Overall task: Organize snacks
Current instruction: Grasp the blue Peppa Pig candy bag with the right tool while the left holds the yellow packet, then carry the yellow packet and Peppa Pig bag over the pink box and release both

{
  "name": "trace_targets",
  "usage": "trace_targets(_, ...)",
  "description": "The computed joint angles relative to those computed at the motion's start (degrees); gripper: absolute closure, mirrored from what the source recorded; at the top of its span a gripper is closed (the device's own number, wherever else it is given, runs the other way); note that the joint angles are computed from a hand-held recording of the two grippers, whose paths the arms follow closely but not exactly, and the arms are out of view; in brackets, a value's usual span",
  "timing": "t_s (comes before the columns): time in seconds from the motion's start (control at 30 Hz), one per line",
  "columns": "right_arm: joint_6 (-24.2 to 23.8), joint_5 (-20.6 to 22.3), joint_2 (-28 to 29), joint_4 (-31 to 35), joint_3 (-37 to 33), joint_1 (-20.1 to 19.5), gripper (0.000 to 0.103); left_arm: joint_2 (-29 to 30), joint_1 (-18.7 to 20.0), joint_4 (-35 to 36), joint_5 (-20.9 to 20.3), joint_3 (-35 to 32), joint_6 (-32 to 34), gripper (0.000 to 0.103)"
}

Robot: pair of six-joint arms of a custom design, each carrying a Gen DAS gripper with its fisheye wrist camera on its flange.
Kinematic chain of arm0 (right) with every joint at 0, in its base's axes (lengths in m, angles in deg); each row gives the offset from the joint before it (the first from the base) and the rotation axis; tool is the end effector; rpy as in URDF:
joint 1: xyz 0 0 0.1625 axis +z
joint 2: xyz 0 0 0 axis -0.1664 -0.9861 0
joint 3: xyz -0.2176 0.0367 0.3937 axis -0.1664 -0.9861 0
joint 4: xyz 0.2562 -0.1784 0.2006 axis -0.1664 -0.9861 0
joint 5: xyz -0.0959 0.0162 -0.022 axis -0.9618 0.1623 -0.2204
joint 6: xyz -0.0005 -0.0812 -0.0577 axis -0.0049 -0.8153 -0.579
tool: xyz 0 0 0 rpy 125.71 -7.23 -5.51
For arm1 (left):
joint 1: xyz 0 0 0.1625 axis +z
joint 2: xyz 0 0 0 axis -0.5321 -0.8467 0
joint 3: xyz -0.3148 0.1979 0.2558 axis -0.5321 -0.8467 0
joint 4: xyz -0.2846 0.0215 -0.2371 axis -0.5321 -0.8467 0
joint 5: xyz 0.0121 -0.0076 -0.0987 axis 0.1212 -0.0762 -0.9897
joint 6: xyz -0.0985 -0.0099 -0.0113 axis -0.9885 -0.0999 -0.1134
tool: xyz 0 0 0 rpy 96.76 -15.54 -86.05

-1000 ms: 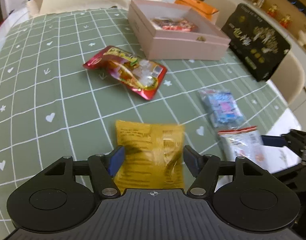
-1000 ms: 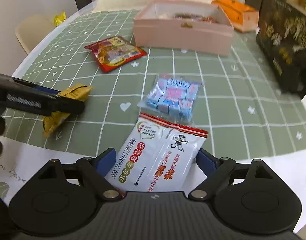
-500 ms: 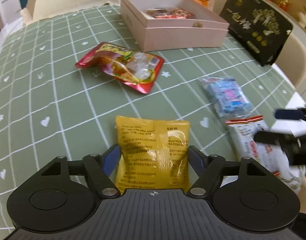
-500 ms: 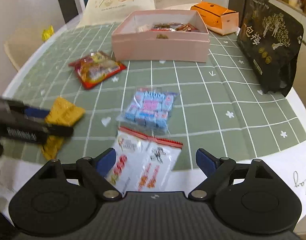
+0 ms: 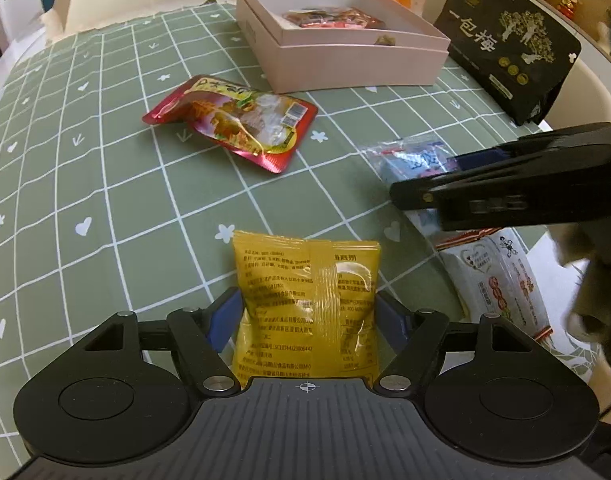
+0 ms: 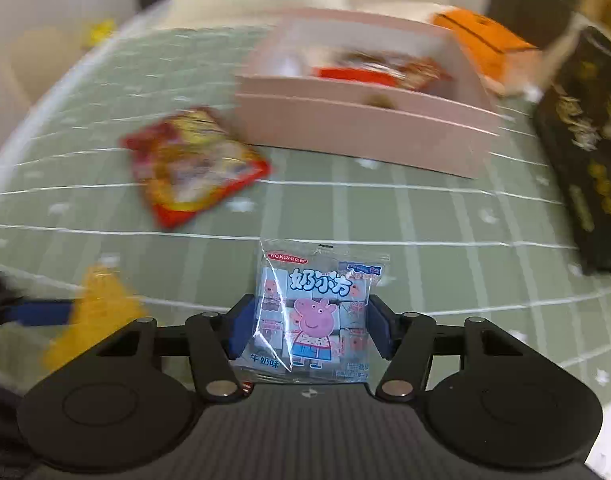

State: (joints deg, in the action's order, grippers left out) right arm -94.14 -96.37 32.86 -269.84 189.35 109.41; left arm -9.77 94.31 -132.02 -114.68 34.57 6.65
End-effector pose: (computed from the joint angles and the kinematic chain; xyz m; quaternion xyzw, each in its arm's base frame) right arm 0.1666 -0.5770 0.0323 0.0526 -0.8934 0.2758 0.3507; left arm -0.1051 -0.5834 0.0850 0.3537 0.9012 -0.0978 0.2305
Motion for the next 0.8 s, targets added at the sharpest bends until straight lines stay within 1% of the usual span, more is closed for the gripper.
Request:
trace_targets(0.03, 0.17, 2.35, -0.94, -0.76, 1.37, -0.06, 0.044, 0.08, -0.05, -0.25, 0.03, 0.09, -0.14, 0.025)
trace_targets(0.07, 0.04, 3.64, -1.63, -1.87, 2.54, 0.14, 0.044, 0.14, -0.10, -0.33, 0.19, 0.14, -0.34, 0.024)
trace_targets(0.17, -2.20, 3.23, -2.80, -7.25, 5.65, 1.00, 0.044, 0.48, -0.59, -1.22, 1.30, 0.68, 0.95, 0.024)
trace_targets(0.23, -2.48, 3.20, -4.14, -9.24, 7.72, 0.82, 0.044, 0.91, -1.21, -1.98, 2.81, 1.15, 3.04, 0.026)
trace_targets(0.27, -2.18, 2.86, -4.77, -10.22, 8.85, 0.66, 0.044, 0.83, -1.22, -2.15, 2.52, 1.21, 2.86, 0.028)
trace_targets(0.3, -1.97, 2.21, -5.30, -11.50, 10.07, 0.44, 0.044, 0.18, -0.61, -1.01, -0.14, 0.82, 1.94, 0.030)
trace_targets(0.33, -1.76, 0.89, -5.63, -13.14, 11.25, 0.25, 0.044, -0.55, -0.08, -0.53, -3.21, 0.64, 1.15, 0.037)
trace_targets(0.37, -1.66, -0.41, -5.99, -14.61, 12.25, -0.08, 0.044, -1.11, 0.09, -1.31, -5.39, 0.67, 1.08, 0.039)
trace_targets(0.43, -1.50, -2.61, -6.25, -17.97, 14.12, -0.82, 0.044, -1.72, -0.65, -4.72, -7.95, 0.37, 2.50, 0.040)
trace_targets(0.5, -0.54, -4.48, -7.10, -20.29, 15.67, -1.44, 0.044, -1.65, -1.52, -7.77, -10.84, -1.52, 3.92, 0.040)
trace_targets(0.63, 1.93, -5.55, -8.70, -23.18, 17.89, -2.32, 0.044, 1.84, -3.54, -9.26, -14.88, -10.79, 4.32, 0.039)
trace_targets(0.67, 2.27, -5.45, -8.91, -23.83, 18.14, -2.38, 0.044, 3.05, -3.59, -8.83, -16.87, -13.82, 3.35, 0.039)
trace_targets(0.73, 1.74, -4.90, -9.35, -25.13, 18.50, -2.28, 0.044, 7.44, -2.85, -9.74, -22.61, -21.18, 2.82, 0.033)
trace_targets(0.77, 0.90, -4.68, -9.28, -25.87, 18.32, -2.06, 0.044, 10.15, -2.44, -8.19, -22.85, -25.60, 2.36, 0.033)
trace_targets(0.8, 0.00, -4.45, -8.92, -26.29, 17.76, -1.97, 0.044, 13.10, -2.21, -4.24, -20.69, -30.50, 0.31, 0.035)
